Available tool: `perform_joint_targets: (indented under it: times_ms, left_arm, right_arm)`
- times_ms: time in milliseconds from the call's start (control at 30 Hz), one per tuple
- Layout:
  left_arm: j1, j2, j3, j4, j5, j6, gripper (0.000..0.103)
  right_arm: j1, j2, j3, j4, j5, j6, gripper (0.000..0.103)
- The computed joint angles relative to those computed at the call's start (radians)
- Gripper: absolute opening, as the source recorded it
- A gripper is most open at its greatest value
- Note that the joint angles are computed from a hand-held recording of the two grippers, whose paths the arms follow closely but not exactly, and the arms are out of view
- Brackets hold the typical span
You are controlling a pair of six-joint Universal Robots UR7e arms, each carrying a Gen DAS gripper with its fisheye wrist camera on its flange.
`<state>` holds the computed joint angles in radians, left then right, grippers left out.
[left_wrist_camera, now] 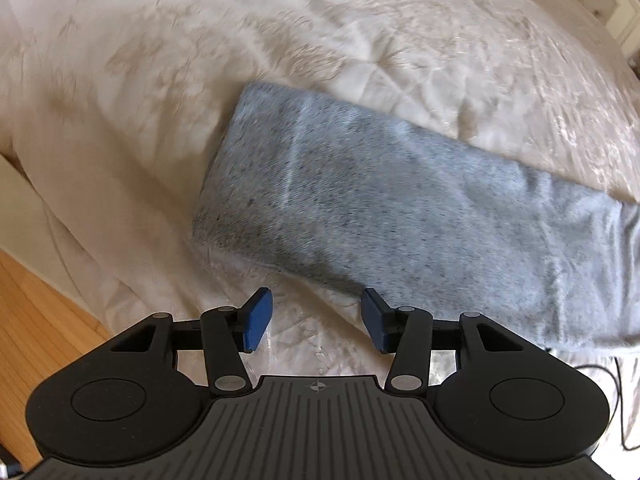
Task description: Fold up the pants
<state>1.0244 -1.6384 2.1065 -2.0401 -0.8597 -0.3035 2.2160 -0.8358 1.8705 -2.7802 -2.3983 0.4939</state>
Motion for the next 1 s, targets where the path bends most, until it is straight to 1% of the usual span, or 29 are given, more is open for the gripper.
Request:
perform_joint_targets:
  times_ms: [33,67,100,167,267,400,533,633,667,767,867,1000]
  left_arm:
    - [0.013,0.003,-0.003,-0.014,-0.011,-0.001,0.047]
    - [0.027,0.009,-0.005,-0.028,-0.021,-0.003,0.048]
    - [0.04,0.013,-0.007,-0.043,-0.032,-0.007,0.048]
    - [0.064,0.024,-0.012,-0.069,-0.051,-0.016,0.048]
    - [0.089,0.028,-0.013,-0.091,-0.081,-0.046,0.048]
    - [0.076,-0.011,0.017,-0.113,-0.098,-0.059,0.048]
    - [0.047,-0.051,0.046,-0.167,-0.109,-0.017,0.049]
    - [0.04,-0.038,0.053,-0.205,-0.082,-0.002,0.055]
    - [0.042,-0.031,0.051,-0.2,-0.069,-0.013,0.055]
    - [0.068,-0.017,0.04,-0.193,-0.075,-0.048,0.055]
    - [0.099,0.01,0.033,-0.211,-0.078,-0.036,0.056]
    - [0.139,0.051,0.008,-0.253,-0.113,-0.021,0.058]
  right_arm:
    - [-0.007,-0.002,0.0,0.009,0.032,0.007,0.062]
    - [-0.01,-0.001,-0.004,0.025,0.053,0.012,0.048]
    - [-0.011,0.002,-0.008,0.041,0.063,0.012,0.041]
    - [-0.007,0.011,-0.012,0.058,0.067,0.004,0.038]
    - [-0.005,0.016,-0.013,0.074,0.076,0.01,0.028]
    - [-0.002,0.008,-0.013,0.106,0.088,0.04,0.027]
    - [0.004,0.01,-0.021,0.136,0.084,0.043,0.028]
    - [0.004,0.012,-0.024,0.141,0.089,0.035,0.028]
    - [0.004,0.013,-0.026,0.141,0.091,0.032,0.028]
    - [0.006,0.018,-0.032,0.14,0.095,0.017,0.028]
    - [0.009,0.019,-0.031,0.14,0.098,0.006,0.028]
    - [0.012,0.013,-0.026,0.154,0.104,0.013,0.028]
